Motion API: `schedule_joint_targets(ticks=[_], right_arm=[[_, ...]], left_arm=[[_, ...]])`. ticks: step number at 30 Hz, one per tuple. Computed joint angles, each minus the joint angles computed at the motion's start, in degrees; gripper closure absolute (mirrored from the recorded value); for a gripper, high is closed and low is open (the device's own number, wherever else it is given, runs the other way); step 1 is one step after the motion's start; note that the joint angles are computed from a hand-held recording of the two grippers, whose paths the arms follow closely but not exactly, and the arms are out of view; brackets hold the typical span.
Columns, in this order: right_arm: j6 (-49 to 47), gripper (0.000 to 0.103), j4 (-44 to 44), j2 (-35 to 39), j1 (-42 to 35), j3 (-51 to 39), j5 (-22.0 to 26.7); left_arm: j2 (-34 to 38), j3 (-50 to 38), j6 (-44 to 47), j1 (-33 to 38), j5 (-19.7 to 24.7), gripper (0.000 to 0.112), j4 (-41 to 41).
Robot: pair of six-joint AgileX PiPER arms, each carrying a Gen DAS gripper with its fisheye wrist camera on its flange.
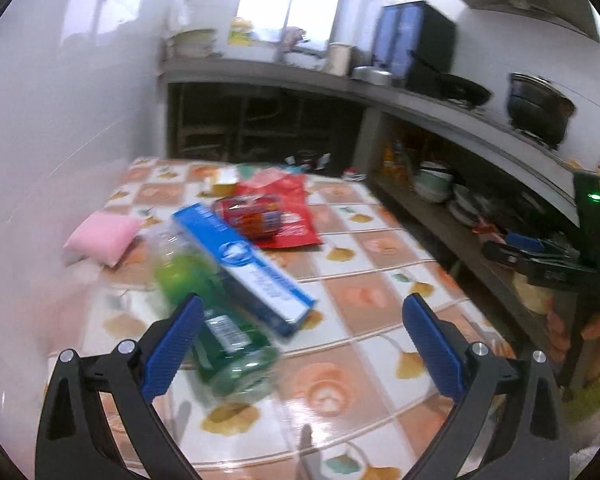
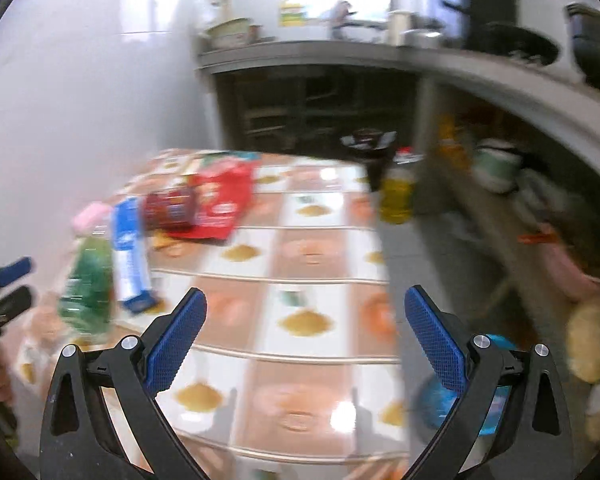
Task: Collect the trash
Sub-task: 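Move both grippers back over the table toward the bottle and box, then grasp the green drink bottle with the left gripper while the right gripper grasps the blue toothpaste box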
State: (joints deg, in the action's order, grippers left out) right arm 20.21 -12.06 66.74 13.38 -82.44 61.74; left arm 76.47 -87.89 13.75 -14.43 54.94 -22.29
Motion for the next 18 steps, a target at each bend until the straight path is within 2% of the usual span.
schedule_joint_targets(ticks=[3,6,10,15,18], right_arm=[[-2.04,0.008,4.77,3.11,-0.11,-2.45,0.04],[-4.3,0.008,9.57,6.17,-0.84,-4.8,-0.18],[-11.83,0.008,22.09,10.93,-4.56,-7.8,-0.56],[-20.24,0.008,36.23,21.72,-6.05,-16.51,2.2],[-21.75,0.009,39.44,29.65,-4.73,-24.84,5.81]], left_arm=[[3.14,-1.26,-3.97,2.0,1.47,0.015,1.52],[5.58,-1.6,-4.69,4.62,1.98,0.015,-0.67],[7.39,-2.37,-5.29,5.14,1.84,0.015,0.55],[10.06,-4.75,-7.8,4.13,2.03,0.016,3.55],[11.42,-6.34,-9.33,2.73,2.65,0.02,6.13]])
